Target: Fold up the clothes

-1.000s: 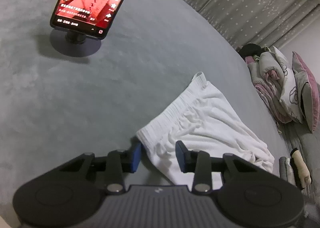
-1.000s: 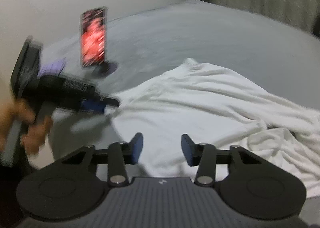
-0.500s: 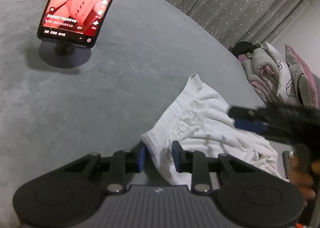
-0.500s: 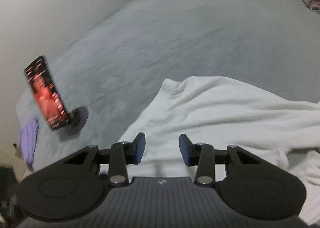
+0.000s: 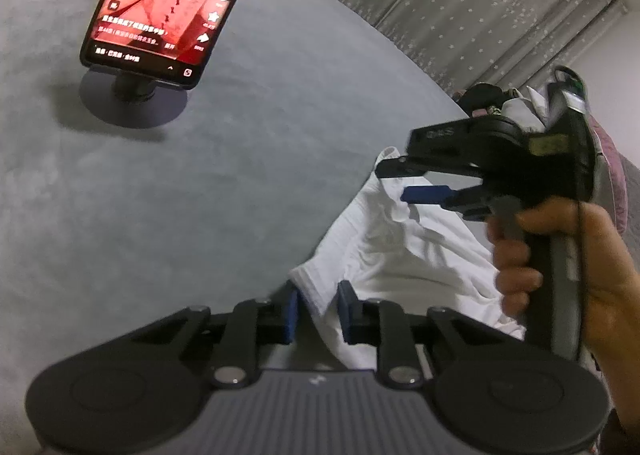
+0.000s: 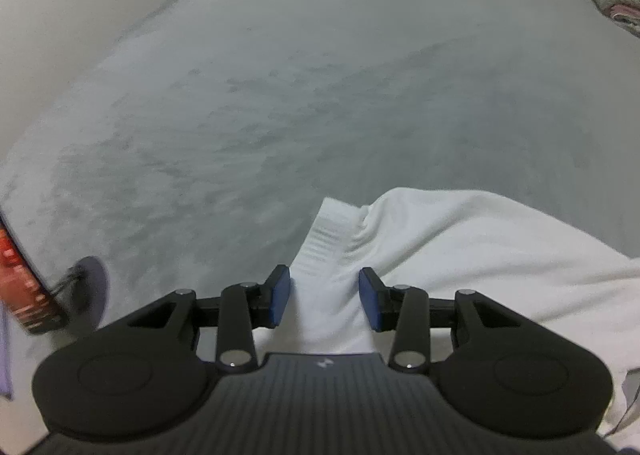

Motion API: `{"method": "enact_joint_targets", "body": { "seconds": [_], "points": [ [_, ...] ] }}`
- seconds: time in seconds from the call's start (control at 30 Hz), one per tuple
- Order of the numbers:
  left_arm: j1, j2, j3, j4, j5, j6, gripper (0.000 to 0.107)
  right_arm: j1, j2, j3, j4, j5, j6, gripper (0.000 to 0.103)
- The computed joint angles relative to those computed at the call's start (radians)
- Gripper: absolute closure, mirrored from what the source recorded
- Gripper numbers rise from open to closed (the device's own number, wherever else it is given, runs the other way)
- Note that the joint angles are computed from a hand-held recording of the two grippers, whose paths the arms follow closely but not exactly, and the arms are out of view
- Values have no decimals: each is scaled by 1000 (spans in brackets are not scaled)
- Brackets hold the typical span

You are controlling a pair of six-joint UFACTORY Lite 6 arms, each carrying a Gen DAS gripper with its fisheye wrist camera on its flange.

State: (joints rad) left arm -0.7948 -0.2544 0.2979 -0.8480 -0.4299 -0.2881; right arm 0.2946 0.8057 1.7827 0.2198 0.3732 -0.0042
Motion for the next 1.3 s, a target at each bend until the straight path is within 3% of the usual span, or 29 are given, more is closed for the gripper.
{"method": "enact_joint_targets", "body": {
  "seconds": [0.13,0.27,0.43,0.63,0.93,1.3],
  "points": [
    [0,4,3,0,2,-6,88,28,68,88,-142,29,146,52],
    [0,10,7,2,3,-14,91,63,88,106,-325,32,287,52],
    [0,15,10,3,5,-27,97,69,66,65,-442,16,397,76],
    [-32,21,26,-101,-20,54,102,72,12,-27,-537,-47,494,80],
    [-69,-34,23,-343,-81,291,102,77,-3,-58,-514,-151,487,80],
    [-6,-160,-25,-519,-109,507,102,115,72,83,-284,-159,283,80]
  ]
}}
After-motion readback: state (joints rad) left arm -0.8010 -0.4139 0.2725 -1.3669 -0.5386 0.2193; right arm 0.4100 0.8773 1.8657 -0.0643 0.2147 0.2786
